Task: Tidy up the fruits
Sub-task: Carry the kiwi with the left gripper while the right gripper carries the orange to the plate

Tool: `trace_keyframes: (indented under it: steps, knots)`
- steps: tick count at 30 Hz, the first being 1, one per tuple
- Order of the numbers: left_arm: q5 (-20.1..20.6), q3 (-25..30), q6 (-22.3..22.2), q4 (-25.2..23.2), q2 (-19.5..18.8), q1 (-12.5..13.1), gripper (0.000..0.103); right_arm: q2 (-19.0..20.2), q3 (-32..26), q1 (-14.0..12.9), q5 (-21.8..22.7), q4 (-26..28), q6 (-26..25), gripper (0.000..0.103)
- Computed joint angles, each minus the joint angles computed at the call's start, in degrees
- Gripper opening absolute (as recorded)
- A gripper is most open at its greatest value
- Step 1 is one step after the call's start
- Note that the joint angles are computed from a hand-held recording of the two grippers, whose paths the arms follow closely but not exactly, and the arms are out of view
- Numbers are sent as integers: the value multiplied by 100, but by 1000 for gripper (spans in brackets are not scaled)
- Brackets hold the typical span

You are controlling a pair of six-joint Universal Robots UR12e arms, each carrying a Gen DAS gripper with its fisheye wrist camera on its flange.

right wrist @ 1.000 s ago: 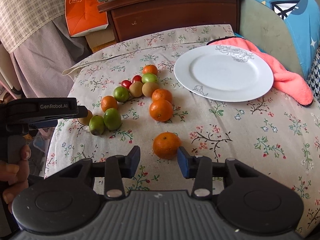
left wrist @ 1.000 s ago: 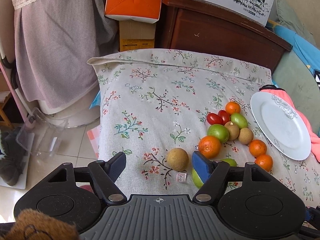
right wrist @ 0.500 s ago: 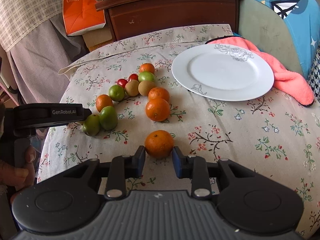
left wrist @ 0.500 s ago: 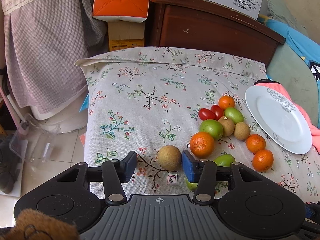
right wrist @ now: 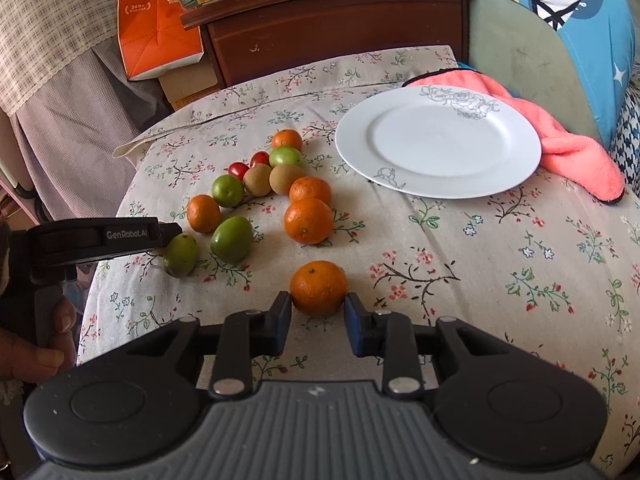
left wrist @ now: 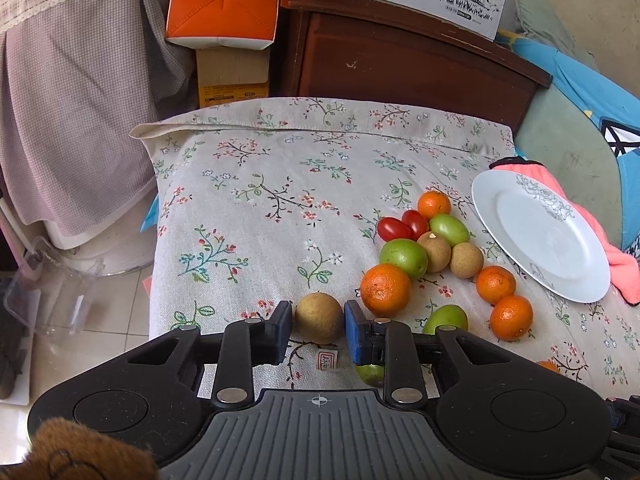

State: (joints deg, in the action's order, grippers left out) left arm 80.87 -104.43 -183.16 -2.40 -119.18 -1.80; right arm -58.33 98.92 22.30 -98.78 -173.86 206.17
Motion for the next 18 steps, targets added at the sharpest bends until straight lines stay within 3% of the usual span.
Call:
trace_keyframes:
  steps: [4,18]
  knots:
    - [-249,-35,-163,16,28,54,23,-1,12,4,-25,-56,19,29]
    - [-469,-150,-40,258,169,36,23,-46,86,-29,-56,-241,132,27]
